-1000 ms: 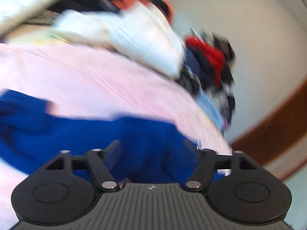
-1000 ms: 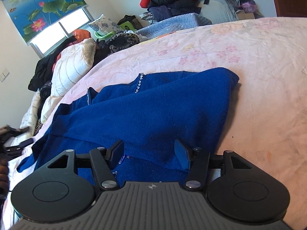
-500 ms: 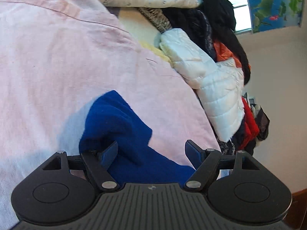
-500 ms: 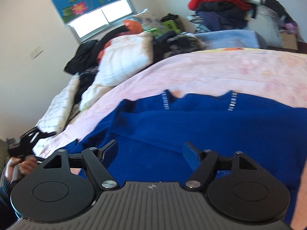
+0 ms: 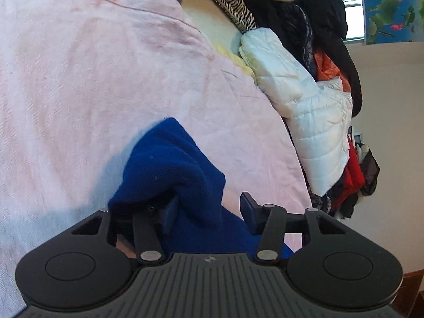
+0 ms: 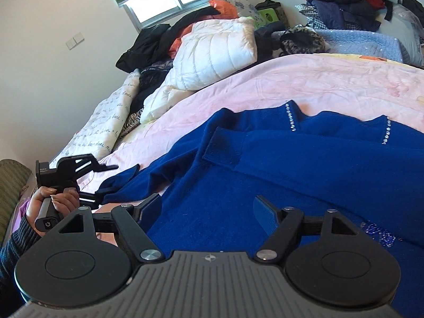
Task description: Fold small clothes
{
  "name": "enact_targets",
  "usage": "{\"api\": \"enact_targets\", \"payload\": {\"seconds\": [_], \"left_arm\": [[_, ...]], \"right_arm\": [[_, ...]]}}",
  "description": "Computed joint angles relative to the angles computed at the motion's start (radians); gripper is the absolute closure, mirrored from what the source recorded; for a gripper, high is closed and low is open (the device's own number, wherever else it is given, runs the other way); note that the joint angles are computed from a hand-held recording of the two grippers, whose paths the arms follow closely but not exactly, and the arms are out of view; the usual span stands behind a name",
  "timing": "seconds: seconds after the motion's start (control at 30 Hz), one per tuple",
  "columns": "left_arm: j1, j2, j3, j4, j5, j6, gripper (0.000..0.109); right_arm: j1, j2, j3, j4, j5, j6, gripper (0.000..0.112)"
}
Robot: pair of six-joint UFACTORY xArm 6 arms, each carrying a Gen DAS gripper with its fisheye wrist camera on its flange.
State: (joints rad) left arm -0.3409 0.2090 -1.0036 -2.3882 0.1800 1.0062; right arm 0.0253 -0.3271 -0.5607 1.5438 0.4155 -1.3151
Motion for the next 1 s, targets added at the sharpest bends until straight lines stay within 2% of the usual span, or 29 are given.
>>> {"api": "enact_targets", "payload": {"seconds": [0.13,0.2,0.27,0.33,0.4,0.47,0.53,0.6,0.73,0.77,0.83,1.0], "left_arm": [[-0.008,0.034,-0.020,0.045,-0.014,-0.081,0.056],[-0.002,0.051,-0.037,0.007,-0.018,-0.048,0.057],[-0.009,0.069,-0.062,0.009,-0.049,-0.033,0.067],[-0.016,0.093,-0.083,0.065,-0.077,-0.095,0.097],[-0.015,0.104,-0.085,0.104,-0.079,-0.155,0.100],[-0.011,0.090,-0.081,0.039,-0.072,-0.089,0.101],[0.001,0.043,-0.037,-0.053,0.013,-0.025,0.101],[0.000,-0.013,0.021,-0.152,0.130,0.049,0.101],[-0.060,-0.095,0.124,-0.266,0.345,0.151,0.101],[-0.078,-0.103,0.142,-0.274,0.386,0.161,0.101],[-0.111,-0.103,0.171,-0.259,0.459,0.133,0.101],[-0.170,-0.083,0.201,-0.221,0.533,0.075,0.101]], "right_arm": [[0.017,0.005,-0.003,-0.020,0.003,0.019,0.032],[0.024,0.011,-0.004,-0.038,-0.003,0.038,0.032],[0.026,0.006,0.001,-0.047,0.000,0.047,0.032],[0.029,0.007,0.001,-0.048,0.001,0.048,0.031],[0.031,0.009,0.001,-0.042,0.001,0.047,0.031],[0.031,0.012,0.001,-0.042,0.003,0.053,0.031],[0.021,0.018,-0.005,-0.041,0.028,0.056,0.031],[-0.024,0.039,-0.023,-0.027,0.120,0.077,0.030],[-0.197,0.199,-0.129,0.045,0.487,0.227,0.024],[-0.222,0.253,-0.162,0.064,0.555,0.277,0.024],[-0.238,0.340,-0.214,0.101,0.627,0.349,0.025],[-0.197,0.464,-0.284,0.135,0.708,0.454,0.025]]}}
